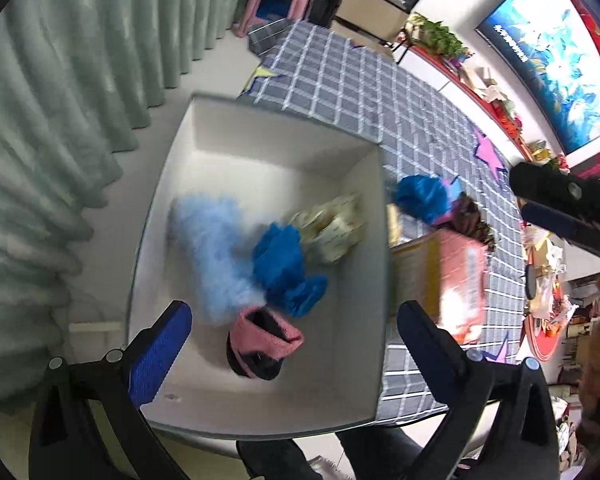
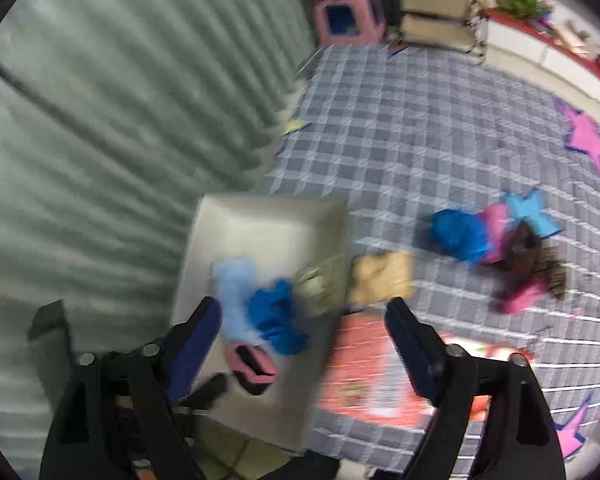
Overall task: Organize soft objects
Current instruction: 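Lower both items into the white box and open both grippers, then withdraw both tools from the box toward the items on the table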
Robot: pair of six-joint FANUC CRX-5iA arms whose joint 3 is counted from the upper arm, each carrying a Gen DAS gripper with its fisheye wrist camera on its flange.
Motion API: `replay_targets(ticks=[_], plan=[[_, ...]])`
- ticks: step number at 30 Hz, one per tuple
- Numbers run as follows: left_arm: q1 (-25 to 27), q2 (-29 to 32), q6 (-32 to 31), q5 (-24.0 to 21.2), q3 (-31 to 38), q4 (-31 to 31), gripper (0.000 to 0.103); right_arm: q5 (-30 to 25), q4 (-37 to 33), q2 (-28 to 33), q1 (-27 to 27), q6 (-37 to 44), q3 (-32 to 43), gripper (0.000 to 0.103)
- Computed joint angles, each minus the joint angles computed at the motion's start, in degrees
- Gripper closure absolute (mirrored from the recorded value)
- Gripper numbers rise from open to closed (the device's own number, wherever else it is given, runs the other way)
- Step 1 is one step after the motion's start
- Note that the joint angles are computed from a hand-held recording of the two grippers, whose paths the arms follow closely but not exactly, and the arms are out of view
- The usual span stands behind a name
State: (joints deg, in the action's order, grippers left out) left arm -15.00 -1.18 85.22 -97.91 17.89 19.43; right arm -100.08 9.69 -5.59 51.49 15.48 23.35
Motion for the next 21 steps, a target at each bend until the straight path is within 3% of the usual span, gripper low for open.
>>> replay_targets(ticks=[6, 10, 14, 18, 21], plan=[[-4.4, 4.3, 2.9, -0.1, 6.1, 1.7, 0.000, -10.0, -0.2, -8.6, -4.7, -6.6, -9.8, 0.000], [-8.4, 7.5, 5.1, -1.7, 10.6, 1.5, 0.000, -14.9, -9.1, -13.3, -13.6, -8.1, -17.9, 0.000], [-12.5, 10.8, 7.9, -4.2, 15.9, 0.1, 0.000, -11.8, -12.8, -16.7, -20.0, -6.1, -24.4, 0.000], [-16.8, 14.5, 10.8, -6.8, 21.9, -2.2, 0.000, -4.4, -15.7, -16.2, -27.4, 2.6, -28.5, 0.000], [-20.1, 18.6, 13.3, -9.1, 27.8, -3.5, 0.000, -2.7, -18.0, -15.3, -31.3, 7.7, -30.3, 0.000]])
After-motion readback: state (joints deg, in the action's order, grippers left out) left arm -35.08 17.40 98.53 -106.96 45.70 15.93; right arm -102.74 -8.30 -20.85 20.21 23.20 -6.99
